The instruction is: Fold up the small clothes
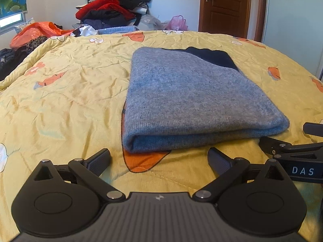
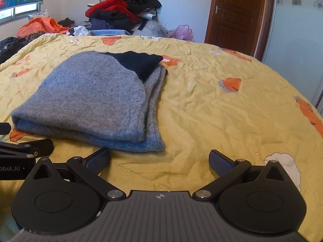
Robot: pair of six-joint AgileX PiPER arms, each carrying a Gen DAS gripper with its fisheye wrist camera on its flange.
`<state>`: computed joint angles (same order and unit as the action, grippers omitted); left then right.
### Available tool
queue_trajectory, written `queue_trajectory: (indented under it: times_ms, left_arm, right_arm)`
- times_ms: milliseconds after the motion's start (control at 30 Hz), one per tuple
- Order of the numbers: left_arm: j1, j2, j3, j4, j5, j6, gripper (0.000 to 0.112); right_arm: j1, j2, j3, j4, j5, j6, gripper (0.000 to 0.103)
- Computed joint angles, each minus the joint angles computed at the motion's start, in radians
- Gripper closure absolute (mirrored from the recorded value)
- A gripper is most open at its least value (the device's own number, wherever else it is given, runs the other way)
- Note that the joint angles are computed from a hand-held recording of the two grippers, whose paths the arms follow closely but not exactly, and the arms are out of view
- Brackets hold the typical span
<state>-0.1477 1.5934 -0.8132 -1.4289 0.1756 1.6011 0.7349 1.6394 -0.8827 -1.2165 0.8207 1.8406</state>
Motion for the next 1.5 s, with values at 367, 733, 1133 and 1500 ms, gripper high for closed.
queue_trajectory:
  times_ms: [367,733,1133,1500]
  left_arm:
    - [-0.010,-0.012,0.020,-0.076,-0.032,0.053,0.009]
    - [-0.009,-0.004,0.010,-0.057,-0.026,0.034,0.009]
    - [-0.010,-0.005,0.011,-0.058,-0.028,0.034,0.009]
    - [-0.011,-0.005,0.011,-0.058,-0.029,0.033,0.009]
  right_arm:
    - [-0.026,-0.020,0.027,-0.010,-0.063,0.040,0.000]
    - [-0.023,-0.022,0.030,-0.012,-0.061,0.045,0.000]
    - [-0.024,-0.023,0.031,-0.012,-0.062,0.044,0.000]
    - [-0.022,-0.021,0.030,-0.012,-0.060,0.046,0.000]
